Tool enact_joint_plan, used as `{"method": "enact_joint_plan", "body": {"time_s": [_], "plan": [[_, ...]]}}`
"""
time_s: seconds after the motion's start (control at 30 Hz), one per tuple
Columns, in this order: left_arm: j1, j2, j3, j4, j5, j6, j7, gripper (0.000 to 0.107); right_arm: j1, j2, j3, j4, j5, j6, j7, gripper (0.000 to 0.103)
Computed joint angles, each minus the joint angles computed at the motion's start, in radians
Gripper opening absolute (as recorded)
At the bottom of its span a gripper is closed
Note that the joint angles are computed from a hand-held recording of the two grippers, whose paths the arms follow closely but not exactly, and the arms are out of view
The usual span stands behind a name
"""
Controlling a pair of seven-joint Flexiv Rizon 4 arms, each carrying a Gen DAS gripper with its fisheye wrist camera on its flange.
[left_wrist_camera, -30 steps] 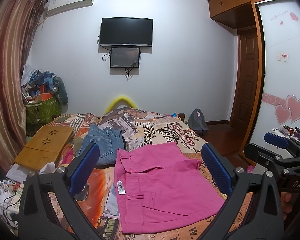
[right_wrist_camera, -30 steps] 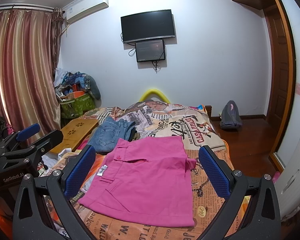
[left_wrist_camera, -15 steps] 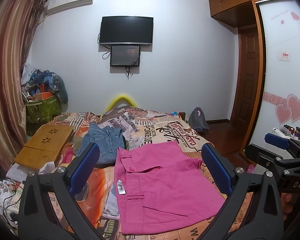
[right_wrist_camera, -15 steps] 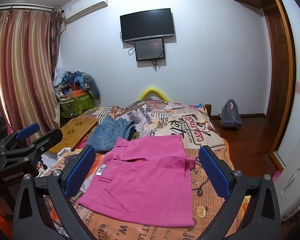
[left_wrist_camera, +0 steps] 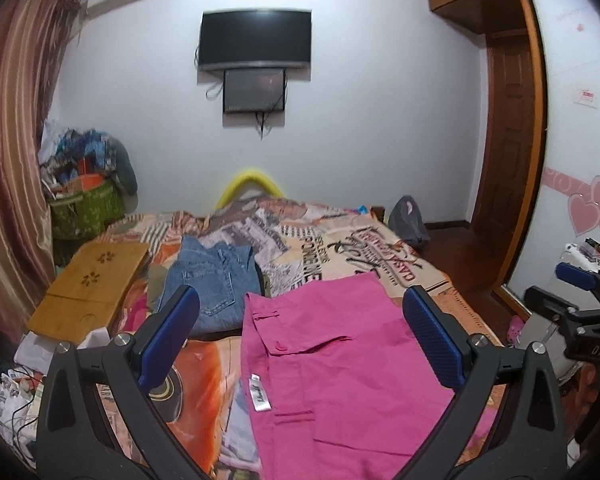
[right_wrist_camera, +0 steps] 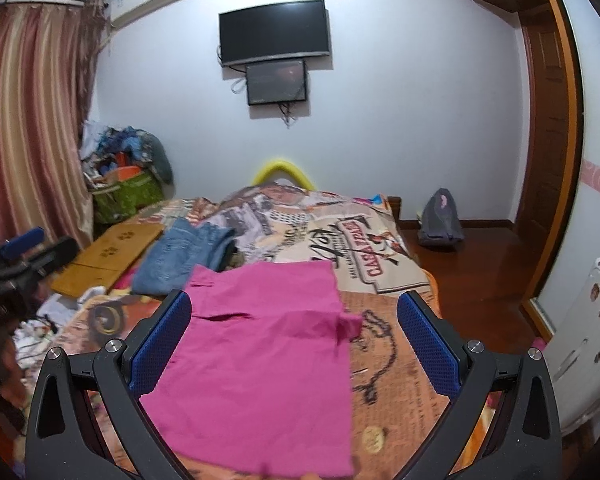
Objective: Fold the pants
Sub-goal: 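Lower both grippers to the pink pants' waistband and close on it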
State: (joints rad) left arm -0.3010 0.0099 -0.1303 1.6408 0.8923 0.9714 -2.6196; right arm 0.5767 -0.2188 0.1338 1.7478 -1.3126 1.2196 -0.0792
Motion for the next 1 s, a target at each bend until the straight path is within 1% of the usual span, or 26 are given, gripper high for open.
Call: {"method": "enact_joint_plan", "body": {"time_s": [0.07,0.17,0.3,0.37,0.47,0.63,0.7,0.77,0.83,0.87,0.93,1.0], "plan": [[0.020,-0.030,0.017,-0.013,-0.046,0.021,0.041,0.103,-0.004,-0.018,-0.003,-0.017,0.036,-0.012,-0.039,0.102],[0.042,-0.089,0.048,-0.054,-0.095,0.015,0.095,0.103,-0.015,-0.051,-0.015,-0.046,0.091,0.008,-0.097,0.102],[0.072,-0.186,0.096,-0.103,-0.220,0.030,0.236,0.103,-0.012,-0.103,-0.035,-0.094,0.197,0.013,-0.194,0.102],[0.075,-0.236,0.115,-0.134,-0.257,0.022,0.295,0.103,-0.002,-0.132,-0.049,-0.126,0.247,-0.003,-0.246,0.102],[0.083,-0.311,0.140,-0.183,-0.314,0.014,0.368,0.103,0.008,-0.188,-0.059,-0.191,0.339,-0.029,-0.349,0.102],[0.116,-0.431,0.159,-0.241,-0.459,0.024,0.478,0.102,0.021,-0.308,-0.059,-0.340,0.506,-0.090,-0.555,0.102],[0.125,-0.481,0.163,-0.273,-0.511,0.022,0.521,0.094,0.017,-0.366,-0.045,-0.416,0.582,-0.121,-0.651,0.102],[0.140,-0.532,0.157,-0.309,-0.572,0.008,0.586,0.083,0.015,-0.431,-0.028,-0.506,0.654,-0.170,-0.749,0.100],[0.150,-0.570,0.155,-0.332,-0.627,0.001,0.631,0.078,0.009,-0.483,-0.006,-0.579,0.720,-0.205,-0.842,0.093],[0.151,-0.580,0.156,-0.336,-0.651,0.000,0.651,0.075,0.007,-0.509,0.003,-0.618,0.751,-0.224,-0.886,0.091],[0.147,-0.612,0.169,-0.361,-0.684,-0.009,0.685,0.071,-0.003,-0.575,0.036,-0.724,0.823,-0.280,-0.983,0.084],[0.142,-0.639,0.181,-0.381,-0.716,-0.016,0.720,0.068,-0.006,-0.628,0.058,-0.814,0.884,-0.328,-1.052,0.081]]}}
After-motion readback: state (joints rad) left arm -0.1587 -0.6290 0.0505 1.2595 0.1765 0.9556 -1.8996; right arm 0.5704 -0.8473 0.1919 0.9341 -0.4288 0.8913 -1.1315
